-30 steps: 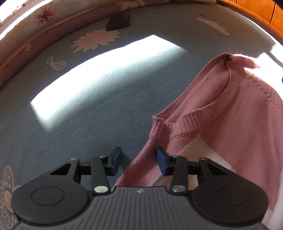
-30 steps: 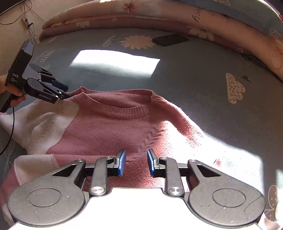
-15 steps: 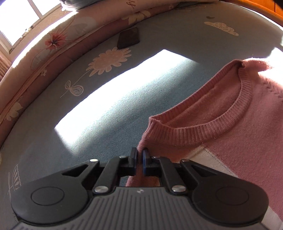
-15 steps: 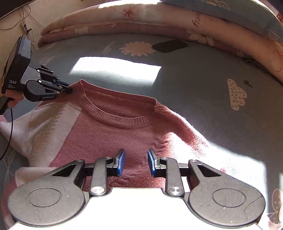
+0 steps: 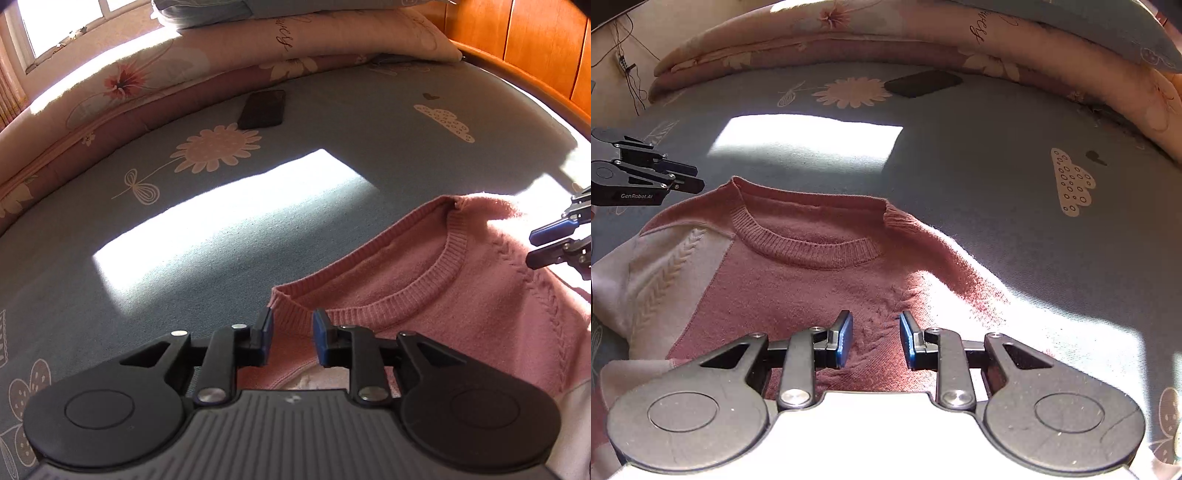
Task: Fold clothes
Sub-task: 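Grasp the pink collar rib with the left gripper and pull it outward, then lower the collar onto the bed and open the left gripper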
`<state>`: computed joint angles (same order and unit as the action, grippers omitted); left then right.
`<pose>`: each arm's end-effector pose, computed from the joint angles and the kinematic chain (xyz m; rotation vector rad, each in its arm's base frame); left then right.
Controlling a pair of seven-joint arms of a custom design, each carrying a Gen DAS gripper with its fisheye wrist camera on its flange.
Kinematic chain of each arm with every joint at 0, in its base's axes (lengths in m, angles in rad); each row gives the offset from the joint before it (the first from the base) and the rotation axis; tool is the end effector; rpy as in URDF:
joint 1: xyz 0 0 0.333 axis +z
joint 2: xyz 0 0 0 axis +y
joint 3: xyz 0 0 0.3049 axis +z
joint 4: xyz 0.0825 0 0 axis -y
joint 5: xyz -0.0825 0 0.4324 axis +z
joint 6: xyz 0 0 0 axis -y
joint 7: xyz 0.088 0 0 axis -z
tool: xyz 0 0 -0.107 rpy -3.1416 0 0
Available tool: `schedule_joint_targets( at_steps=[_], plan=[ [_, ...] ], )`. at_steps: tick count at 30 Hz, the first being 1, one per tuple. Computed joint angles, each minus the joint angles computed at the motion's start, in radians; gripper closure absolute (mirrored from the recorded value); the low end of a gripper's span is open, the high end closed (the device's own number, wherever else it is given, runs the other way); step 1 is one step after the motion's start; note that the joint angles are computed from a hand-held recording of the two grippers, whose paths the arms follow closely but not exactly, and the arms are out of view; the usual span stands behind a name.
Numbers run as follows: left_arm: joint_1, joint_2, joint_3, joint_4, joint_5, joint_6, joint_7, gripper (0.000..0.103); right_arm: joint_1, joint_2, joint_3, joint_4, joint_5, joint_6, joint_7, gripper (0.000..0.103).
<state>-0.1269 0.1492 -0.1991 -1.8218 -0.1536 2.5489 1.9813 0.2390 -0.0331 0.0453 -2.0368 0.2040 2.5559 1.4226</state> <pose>0.6552 -0.2129 0.4899 -1.2452 2.4297 -0.7041 0.6059 0.1743 0.4887 -2.0932 1.5523 -0.3276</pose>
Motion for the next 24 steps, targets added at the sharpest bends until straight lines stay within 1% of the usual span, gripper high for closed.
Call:
schedule_joint_targets(
  at_steps=[1,2,3,4,6,7,8,10,11,13,15,19,22,24],
  plan=[
    [0.008,0.003,-0.015,0.009,-0.067,-0.036,0.04,0.077,0.0,0.021,0.0,0.015,0.001,-0.001,0.001,0.072],
    [0.008,0.014,-0.022,0.019,-0.095,-0.069,0.055,0.077,0.001,0.042,0.002,0.032,-0.002,-0.011,-0.001,0.072],
    [0.003,0.029,-0.023,0.03,-0.098,-0.099,0.05,0.077,0.001,0.062,0.003,0.049,-0.011,-0.025,-0.001,0.072],
    [-0.005,0.044,-0.021,0.036,-0.083,-0.119,0.033,0.077,0.003,0.078,0.005,0.057,-0.049,-0.023,0.017,0.072],
    [-0.033,0.071,-0.002,0.034,0.018,-0.118,-0.051,0.075,0.007,0.104,0.006,0.074,-0.12,-0.023,0.033,0.072],
    [-0.042,0.083,0.004,0.032,0.055,-0.111,-0.084,0.073,0.007,0.113,0.004,0.076,-0.142,-0.007,0.046,0.071],
    [-0.041,0.085,0.005,0.024,0.06,-0.086,-0.101,0.073,0.007,0.119,0.002,0.078,-0.158,0.008,0.067,0.071],
    [-0.039,0.07,0.006,0.005,0.063,-0.038,-0.155,0.073,0.006,0.127,-0.002,0.092,-0.178,0.005,0.117,0.071],
    [-0.04,0.06,0.01,-0.004,0.079,-0.02,-0.179,0.076,0.006,0.125,-0.003,0.095,-0.187,0.002,0.141,0.07],
    [-0.038,0.039,0.015,-0.021,0.104,0.008,-0.222,0.076,0.003,0.101,-0.004,0.075,-0.195,0.009,0.173,0.069],
    [-0.022,0.011,0.01,-0.034,0.073,-0.009,-0.22,0.075,0.0,0.064,-0.002,0.045,-0.187,0.008,0.197,0.066],
    [-0.01,-0.078,0.009,-0.104,0.053,-0.042,-0.203,0.073,-0.002,-0.038,0.001,-0.038,-0.15,-0.009,0.199,0.066],
    [-0.014,-0.165,0.011,-0.177,0.047,-0.075,-0.197,0.071,0.004,-0.116,0.001,-0.097,-0.117,-0.043,0.182,0.065],
    [-0.02,-0.234,0.015,-0.236,0.025,-0.099,-0.186,0.069,0.009,-0.174,-0.001,-0.14,-0.091,-0.076,0.182,0.064]
  ],
)
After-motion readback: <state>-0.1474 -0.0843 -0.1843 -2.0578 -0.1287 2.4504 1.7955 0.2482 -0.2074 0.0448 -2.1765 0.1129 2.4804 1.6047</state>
